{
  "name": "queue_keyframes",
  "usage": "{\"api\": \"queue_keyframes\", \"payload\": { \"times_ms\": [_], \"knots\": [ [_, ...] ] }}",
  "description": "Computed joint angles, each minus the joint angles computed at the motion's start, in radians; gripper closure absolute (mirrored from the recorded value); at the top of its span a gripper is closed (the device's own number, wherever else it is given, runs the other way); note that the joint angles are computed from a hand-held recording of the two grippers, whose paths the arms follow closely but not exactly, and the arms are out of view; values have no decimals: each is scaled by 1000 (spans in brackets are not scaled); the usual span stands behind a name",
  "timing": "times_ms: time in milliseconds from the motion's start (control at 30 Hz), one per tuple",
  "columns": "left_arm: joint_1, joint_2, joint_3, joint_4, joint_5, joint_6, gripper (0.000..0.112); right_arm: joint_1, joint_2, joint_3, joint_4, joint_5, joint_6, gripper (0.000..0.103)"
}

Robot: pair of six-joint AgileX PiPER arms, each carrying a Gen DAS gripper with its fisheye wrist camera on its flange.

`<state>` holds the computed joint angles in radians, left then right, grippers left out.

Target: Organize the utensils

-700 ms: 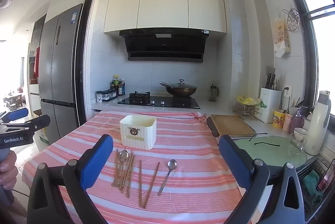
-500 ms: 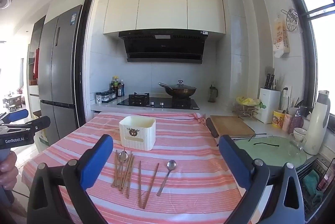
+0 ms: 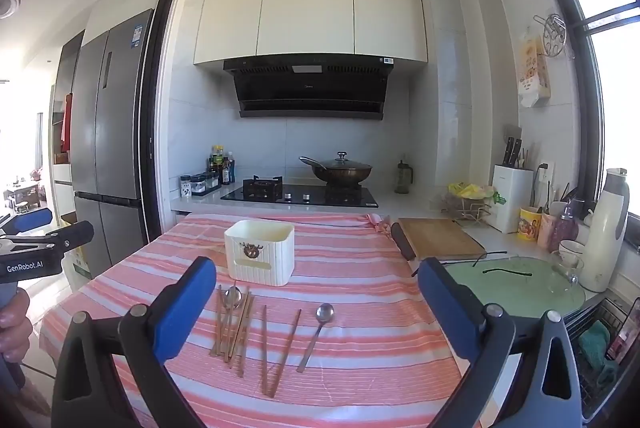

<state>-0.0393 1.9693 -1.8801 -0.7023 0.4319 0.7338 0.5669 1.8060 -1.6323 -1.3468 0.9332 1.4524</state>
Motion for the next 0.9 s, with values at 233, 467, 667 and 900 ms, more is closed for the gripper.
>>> {"api": "queue_keyframes", "payload": {
  "times_ms": [233,467,667,900],
  "knots": [
    [-2,-5,5,-6,-5,1,10,-2,1,7,-11,-2,9,0],
    [0,-5,7,-14,-2,5,10,-2,2,14,-18,-4,16,0],
    [0,-5,6,-9,-2,2,10,-2,3,11,-8,-5,11,0],
    [2,-5,3,-4,2,-4,10,-4,3,15,-14,-5,18,0]
  ]
}}
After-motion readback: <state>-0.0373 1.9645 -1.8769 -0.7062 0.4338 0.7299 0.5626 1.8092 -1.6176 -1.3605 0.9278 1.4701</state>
